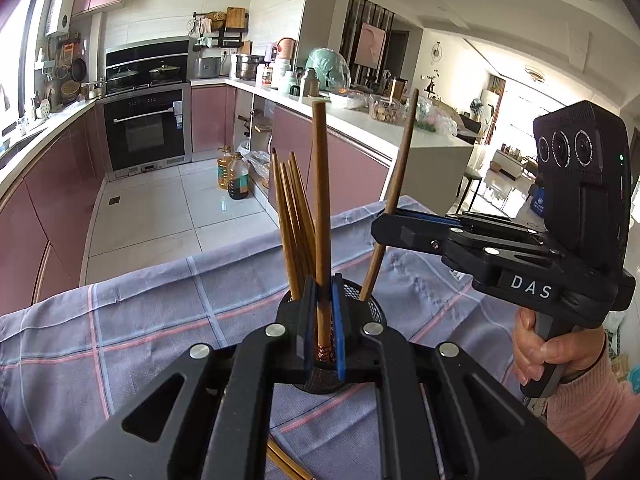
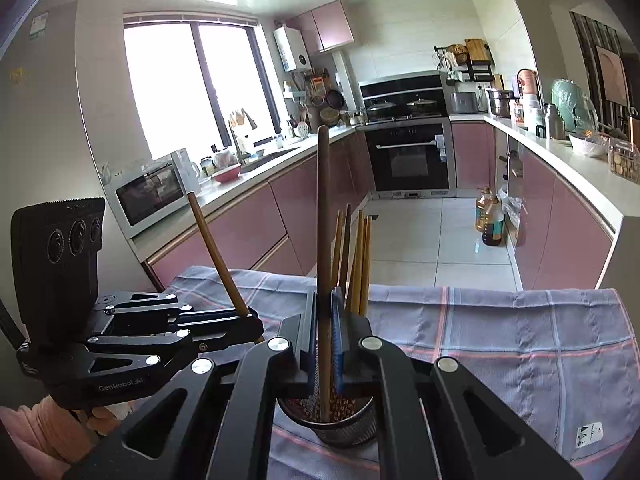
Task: Organize utensils
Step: 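Open the left tool in the cup while the right tool releases its chopstick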
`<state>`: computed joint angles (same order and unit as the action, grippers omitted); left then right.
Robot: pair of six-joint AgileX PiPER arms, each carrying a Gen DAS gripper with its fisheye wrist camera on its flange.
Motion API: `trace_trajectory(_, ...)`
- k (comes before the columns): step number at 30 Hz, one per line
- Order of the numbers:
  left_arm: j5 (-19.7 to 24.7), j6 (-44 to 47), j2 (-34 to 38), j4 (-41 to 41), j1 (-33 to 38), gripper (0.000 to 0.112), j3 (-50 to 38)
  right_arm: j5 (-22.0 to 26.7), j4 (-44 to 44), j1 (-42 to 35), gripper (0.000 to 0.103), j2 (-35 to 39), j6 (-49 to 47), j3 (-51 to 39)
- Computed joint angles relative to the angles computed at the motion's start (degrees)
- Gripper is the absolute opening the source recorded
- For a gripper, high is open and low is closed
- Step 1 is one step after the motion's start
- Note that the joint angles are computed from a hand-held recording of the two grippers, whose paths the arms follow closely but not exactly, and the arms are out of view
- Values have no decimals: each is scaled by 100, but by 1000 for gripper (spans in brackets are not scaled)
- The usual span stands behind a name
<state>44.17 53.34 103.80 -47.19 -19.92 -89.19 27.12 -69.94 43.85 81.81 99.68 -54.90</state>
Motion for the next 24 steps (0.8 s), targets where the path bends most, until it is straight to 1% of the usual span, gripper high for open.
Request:
trace_trajectory(3,-27,-178,161,250,-75,8,-106,-100,298,-51,6,159,-227,-68)
trace_trajectory(9,-16,-568,523,597,-188,8,-539,-182,429,-173,6,348,-328,-221)
trace_trajectory(14,-4,-757,728,733,-246,9,-776,-289,501,-314,6,441,-356,-298)
trace_trajectory(21,-244,-589,537,574,-241,9,-466,-296,374,-310,8,469,-165,-274)
trace_trajectory(24,-321,-350,365,308,-145,9,-217,-276,231,-255,8,430,12,-195)
